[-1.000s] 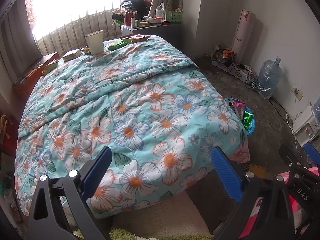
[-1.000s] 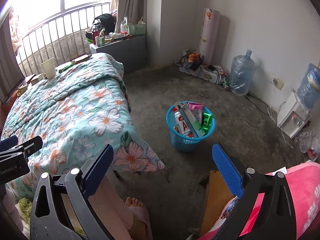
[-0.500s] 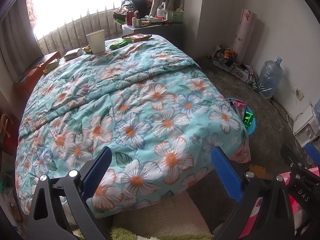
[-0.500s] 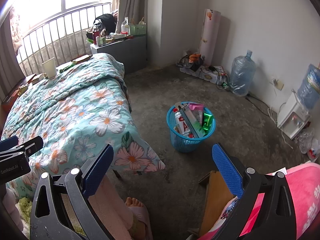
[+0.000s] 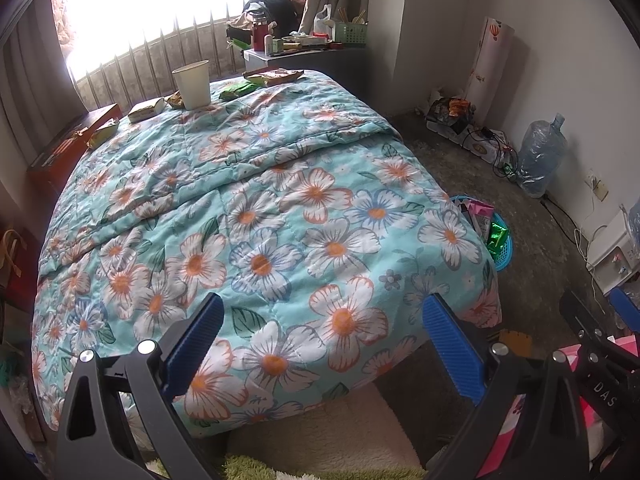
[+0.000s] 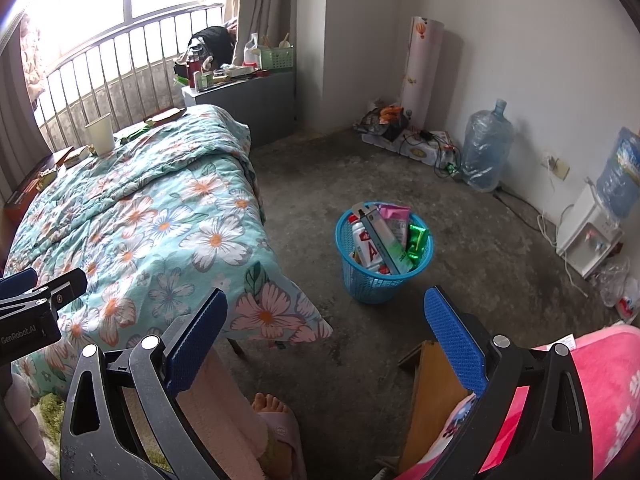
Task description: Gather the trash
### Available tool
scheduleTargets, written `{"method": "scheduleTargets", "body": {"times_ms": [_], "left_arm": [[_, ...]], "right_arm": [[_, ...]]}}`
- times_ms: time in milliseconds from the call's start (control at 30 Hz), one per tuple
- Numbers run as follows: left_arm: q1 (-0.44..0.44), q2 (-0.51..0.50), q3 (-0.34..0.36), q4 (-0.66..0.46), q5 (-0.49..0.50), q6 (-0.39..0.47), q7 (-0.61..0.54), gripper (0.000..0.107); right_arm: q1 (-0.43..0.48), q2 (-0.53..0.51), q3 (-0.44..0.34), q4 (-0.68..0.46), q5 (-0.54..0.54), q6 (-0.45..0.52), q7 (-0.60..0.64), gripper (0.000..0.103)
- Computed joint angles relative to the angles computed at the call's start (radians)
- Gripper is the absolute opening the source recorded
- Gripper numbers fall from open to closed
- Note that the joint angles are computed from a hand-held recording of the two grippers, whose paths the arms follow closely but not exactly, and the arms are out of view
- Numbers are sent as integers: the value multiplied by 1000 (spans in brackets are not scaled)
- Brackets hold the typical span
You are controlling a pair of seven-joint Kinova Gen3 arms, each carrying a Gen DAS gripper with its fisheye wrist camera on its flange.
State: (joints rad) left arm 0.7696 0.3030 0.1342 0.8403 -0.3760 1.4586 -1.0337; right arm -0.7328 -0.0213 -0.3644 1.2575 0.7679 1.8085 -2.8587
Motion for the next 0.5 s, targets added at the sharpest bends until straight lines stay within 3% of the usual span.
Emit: {"method": "scheduleTargets", "body": {"times_ms": [500], "left_arm": [[0,2,-1,-6,4,6,-5,97]], "right_arm": [[-7,6,5,-5,1,-4,1,95]]}}
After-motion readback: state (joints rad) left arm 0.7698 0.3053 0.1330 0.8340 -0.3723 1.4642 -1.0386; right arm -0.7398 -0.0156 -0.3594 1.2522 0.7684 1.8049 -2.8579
